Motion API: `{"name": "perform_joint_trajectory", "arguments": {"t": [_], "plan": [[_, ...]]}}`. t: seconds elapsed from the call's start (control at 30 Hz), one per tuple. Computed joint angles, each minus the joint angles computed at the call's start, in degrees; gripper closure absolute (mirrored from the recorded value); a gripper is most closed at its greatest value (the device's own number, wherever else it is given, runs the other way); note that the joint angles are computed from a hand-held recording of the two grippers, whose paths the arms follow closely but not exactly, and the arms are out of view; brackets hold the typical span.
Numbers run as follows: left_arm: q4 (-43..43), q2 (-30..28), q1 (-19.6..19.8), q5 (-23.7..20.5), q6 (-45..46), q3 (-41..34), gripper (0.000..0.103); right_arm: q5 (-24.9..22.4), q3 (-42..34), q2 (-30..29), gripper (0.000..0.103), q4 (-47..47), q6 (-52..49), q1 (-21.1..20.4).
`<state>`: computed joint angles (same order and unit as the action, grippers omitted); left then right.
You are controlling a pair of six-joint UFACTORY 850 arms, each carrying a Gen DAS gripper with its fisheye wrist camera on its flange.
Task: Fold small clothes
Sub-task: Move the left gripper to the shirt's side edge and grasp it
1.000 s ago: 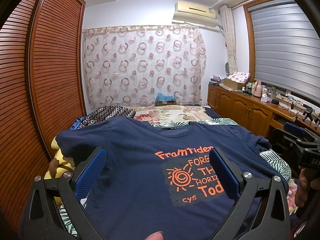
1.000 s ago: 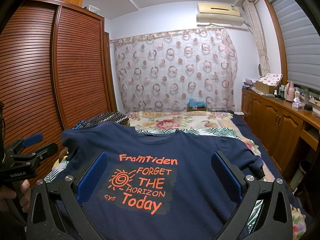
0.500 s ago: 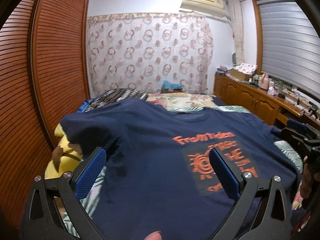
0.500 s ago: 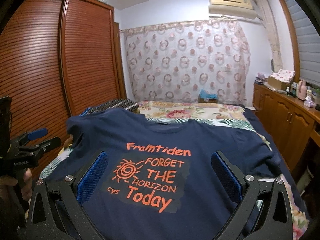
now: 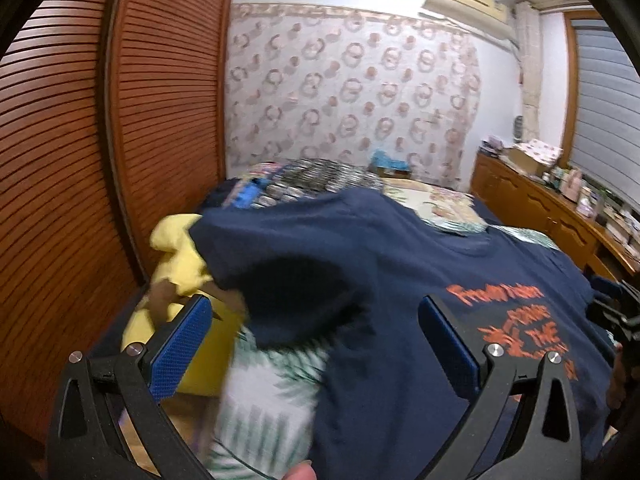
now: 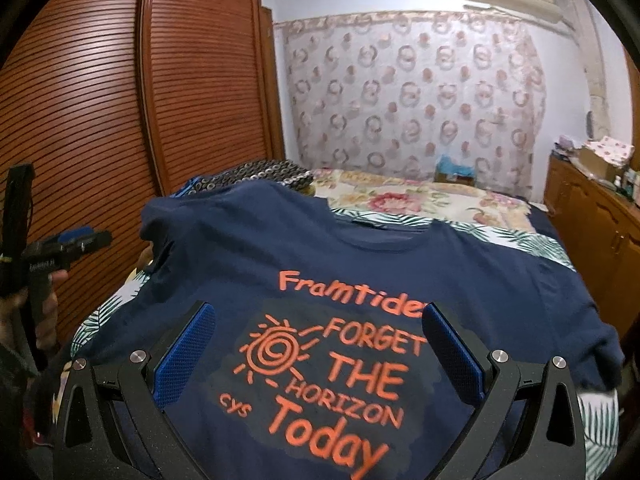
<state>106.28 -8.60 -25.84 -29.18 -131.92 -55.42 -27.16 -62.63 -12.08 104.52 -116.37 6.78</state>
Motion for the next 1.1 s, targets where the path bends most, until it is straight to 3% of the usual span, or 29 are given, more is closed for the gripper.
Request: {"name": "perform_joint_trajectory", "arguments": {"t": [0.27, 0.43, 0.53, 0.7, 0.87, 1.0, 1.1], "plan": [[0.68, -1.35, 7.97, 4.51, 0.23, -2.81, 0.0, -0.76, -13.07, -9.35, 0.0, -16.97, 16.24, 0.21], [0.12, -4.75, 12.78, 9.73, -0.29, -6.58, 0.01, -1.04, -22.44, -15.63, 0.0, -27.32, 27.23, 1.33], [0.05, -7.17, 15.02, 13.35, -0.89, -9.03, 0.024, -1.74, -26.88, -18.49, 0.0, -32.4, 32.48, 1.92], [-7.43, -10.83, 17.03, 16.43, 5.76, -13.09, 0.035, -3.29, -32.96, -22.29, 0.0, -38.99, 39.44, 2.7], [-24.04, -12.83, 17.52, 18.24, 21.11, -15.25, 0.043, -4.83, -38.0, -25.56, 0.0, -43.96, 45.0, 3.28], [-21.24, -12.44, 17.12, 19.03, 18.14, -14.41, 0.067, -5.9, -40.92, -27.69, 0.0, -45.65, 46.73, 3.24], [-15.85, -11.59, 16.48, 17.81, 13.92, -13.73, 0.078, -5.87, -40.57, -27.68, 0.0, -45.38, 46.54, 3.4]]}}
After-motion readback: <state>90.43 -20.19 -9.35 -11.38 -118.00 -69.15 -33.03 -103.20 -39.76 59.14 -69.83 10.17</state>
